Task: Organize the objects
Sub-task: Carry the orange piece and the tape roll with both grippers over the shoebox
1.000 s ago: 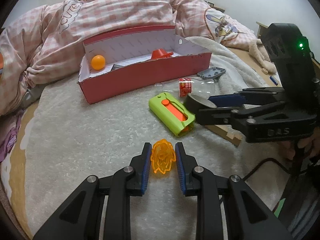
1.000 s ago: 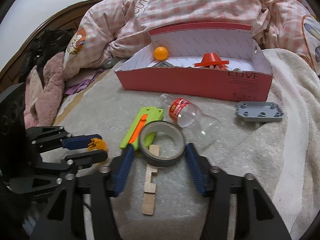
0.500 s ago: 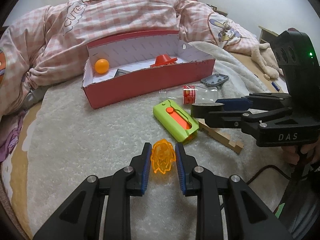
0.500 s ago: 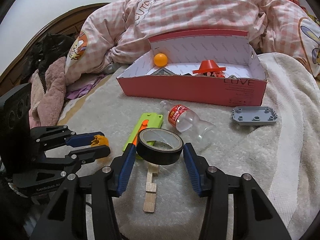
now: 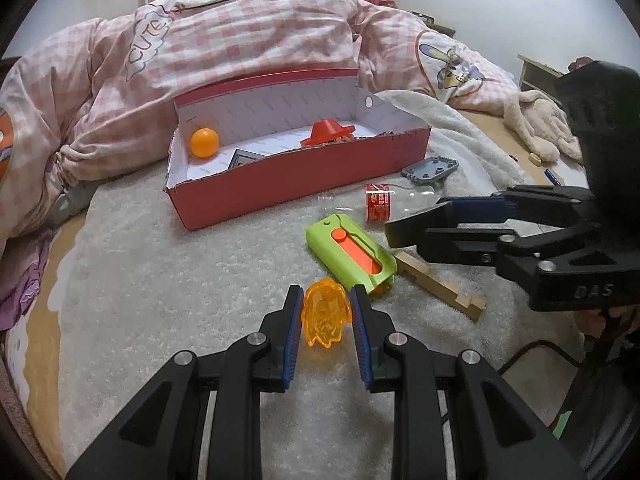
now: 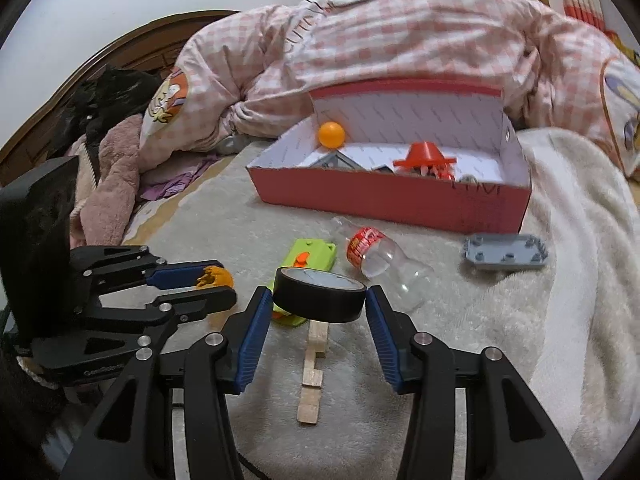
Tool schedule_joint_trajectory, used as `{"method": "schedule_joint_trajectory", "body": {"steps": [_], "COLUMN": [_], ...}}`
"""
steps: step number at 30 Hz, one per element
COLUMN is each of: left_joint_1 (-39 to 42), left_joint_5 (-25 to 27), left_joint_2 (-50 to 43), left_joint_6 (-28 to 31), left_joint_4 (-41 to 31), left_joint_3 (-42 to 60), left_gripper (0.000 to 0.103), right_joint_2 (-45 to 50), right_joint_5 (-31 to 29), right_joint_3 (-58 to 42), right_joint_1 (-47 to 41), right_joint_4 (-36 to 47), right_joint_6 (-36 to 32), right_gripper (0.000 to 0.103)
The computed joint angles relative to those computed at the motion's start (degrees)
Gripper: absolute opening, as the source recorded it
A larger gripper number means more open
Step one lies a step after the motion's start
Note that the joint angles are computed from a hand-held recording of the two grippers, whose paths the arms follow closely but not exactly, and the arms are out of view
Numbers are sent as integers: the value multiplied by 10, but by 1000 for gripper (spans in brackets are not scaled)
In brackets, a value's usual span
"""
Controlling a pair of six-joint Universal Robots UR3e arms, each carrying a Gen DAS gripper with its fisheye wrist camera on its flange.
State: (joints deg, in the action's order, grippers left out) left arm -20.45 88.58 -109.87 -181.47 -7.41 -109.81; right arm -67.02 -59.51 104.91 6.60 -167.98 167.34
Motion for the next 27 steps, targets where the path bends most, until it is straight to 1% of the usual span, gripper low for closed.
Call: {"method": "schedule_joint_trajectory", "body": {"steps": [5, 11, 16, 19, 27], "left_joint_1": [2, 3, 1, -2, -3], "left_joint_5": [1, 3, 8, 17, 20], "left_joint_2": [6, 10, 9, 6, -14], "left_joint_6": [-2, -5, -4, -9, -21], "left_joint_4": [9, 17, 12, 18, 20], "left_joint_3": [-1, 6, 22, 33, 75], "left_gripper": [23, 23, 23, 23, 23], "right_joint_2": [-27, -39, -47, -45, -37], "right_joint_5": [3, 1, -11, -19, -19], "right_joint_3": [19, 19, 26, 25, 5], "right_joint_1": [2, 6, 6, 3, -10], "right_joint_4": [-24, -14, -22, -28, -27], "right_joint_6": [-7, -11, -9, -5, 2], "right_gripper": [49, 49, 49, 49, 49]}}
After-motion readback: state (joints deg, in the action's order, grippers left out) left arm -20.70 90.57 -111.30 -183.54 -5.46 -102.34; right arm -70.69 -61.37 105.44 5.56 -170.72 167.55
